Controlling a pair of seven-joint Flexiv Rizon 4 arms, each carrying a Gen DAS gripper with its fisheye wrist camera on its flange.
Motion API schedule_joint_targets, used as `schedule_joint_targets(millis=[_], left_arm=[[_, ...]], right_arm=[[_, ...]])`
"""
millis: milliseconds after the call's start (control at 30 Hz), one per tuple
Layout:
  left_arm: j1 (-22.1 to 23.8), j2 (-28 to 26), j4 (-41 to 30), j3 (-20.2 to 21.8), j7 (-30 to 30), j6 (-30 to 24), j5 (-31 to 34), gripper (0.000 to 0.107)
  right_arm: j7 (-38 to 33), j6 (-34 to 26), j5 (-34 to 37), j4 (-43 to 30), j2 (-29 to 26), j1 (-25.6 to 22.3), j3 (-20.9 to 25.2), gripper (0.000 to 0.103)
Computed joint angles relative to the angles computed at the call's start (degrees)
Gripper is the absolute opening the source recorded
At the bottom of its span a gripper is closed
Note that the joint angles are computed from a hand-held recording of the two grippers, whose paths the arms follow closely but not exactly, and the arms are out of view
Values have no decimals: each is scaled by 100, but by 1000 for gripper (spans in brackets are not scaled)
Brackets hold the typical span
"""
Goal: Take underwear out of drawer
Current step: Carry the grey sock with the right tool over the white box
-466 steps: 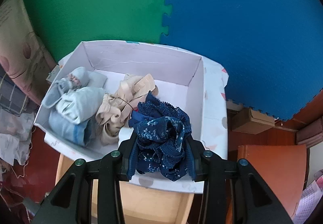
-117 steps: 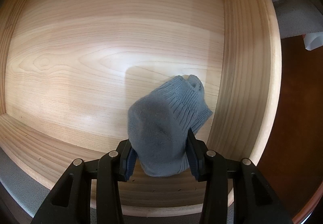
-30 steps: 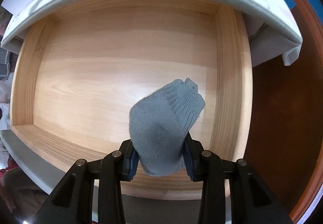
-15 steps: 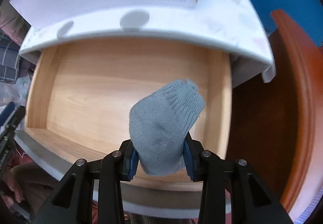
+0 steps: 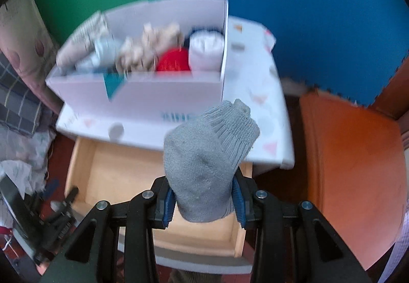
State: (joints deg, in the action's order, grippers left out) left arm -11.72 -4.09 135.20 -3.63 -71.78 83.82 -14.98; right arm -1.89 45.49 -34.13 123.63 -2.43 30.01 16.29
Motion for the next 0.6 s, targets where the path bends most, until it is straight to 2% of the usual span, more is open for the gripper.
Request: schedule_joint_targets(millis=[167,367,600], left_arm=[[6,4,16,-24,68,-11,-121,58],[-16,3,34,-30,97,58,-144,58],[-16,-5,64,-55,124,170,-252,58]], right_arm=[[-323,-150,-115,-358,20,-146,-133,35],[-624,-242,-279,-838,-317,-191,-283,35],[-892,55,-269,-1306,-809,-249,-513,35]])
